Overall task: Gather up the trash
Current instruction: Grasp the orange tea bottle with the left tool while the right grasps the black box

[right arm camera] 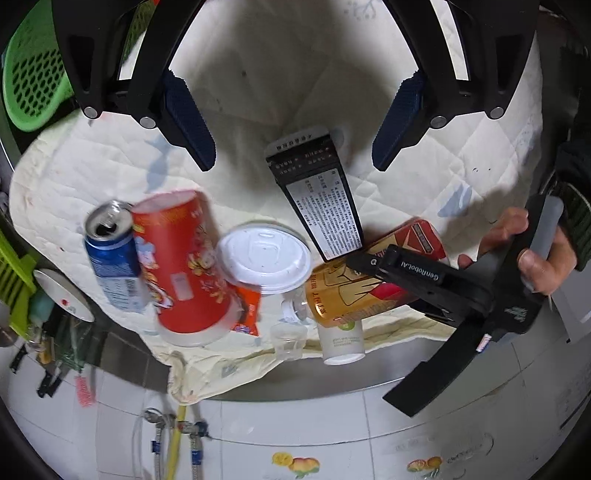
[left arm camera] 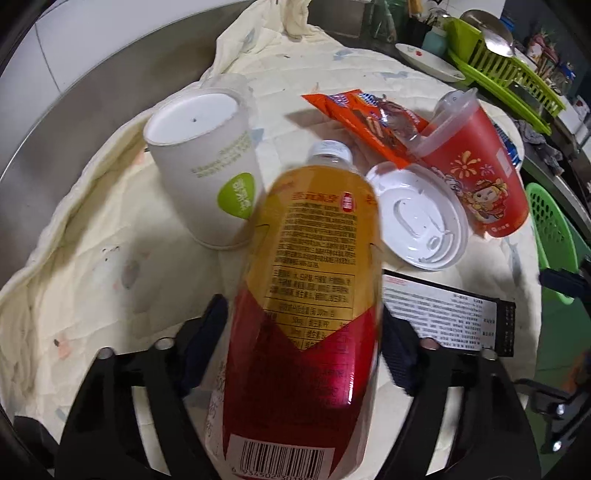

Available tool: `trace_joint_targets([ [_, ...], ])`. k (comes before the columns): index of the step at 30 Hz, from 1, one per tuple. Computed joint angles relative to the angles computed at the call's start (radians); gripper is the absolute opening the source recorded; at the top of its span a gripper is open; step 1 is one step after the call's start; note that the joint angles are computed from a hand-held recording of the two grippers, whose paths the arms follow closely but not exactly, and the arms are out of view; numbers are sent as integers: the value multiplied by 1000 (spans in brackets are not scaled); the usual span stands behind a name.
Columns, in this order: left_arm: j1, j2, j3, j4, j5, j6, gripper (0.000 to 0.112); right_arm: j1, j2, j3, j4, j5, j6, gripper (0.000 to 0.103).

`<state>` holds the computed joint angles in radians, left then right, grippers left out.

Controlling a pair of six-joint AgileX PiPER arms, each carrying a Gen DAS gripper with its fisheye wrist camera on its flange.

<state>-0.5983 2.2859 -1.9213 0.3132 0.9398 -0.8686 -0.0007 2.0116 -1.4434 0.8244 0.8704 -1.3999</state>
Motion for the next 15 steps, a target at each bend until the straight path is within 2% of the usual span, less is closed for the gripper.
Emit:
trace_joint_targets([
  [5, -27, -19, 32, 63, -1, -67, 67, 60, 46, -56, -35, -19, 23, 82],
  [10, -47, -116, 194, 124, -76, -201, 66, 109, 98, -115, -81, -14, 59, 78],
  [15, -60, -184, 305, 177, -119, -303, 66, 146, 143, -170, -111, 2, 99, 74],
])
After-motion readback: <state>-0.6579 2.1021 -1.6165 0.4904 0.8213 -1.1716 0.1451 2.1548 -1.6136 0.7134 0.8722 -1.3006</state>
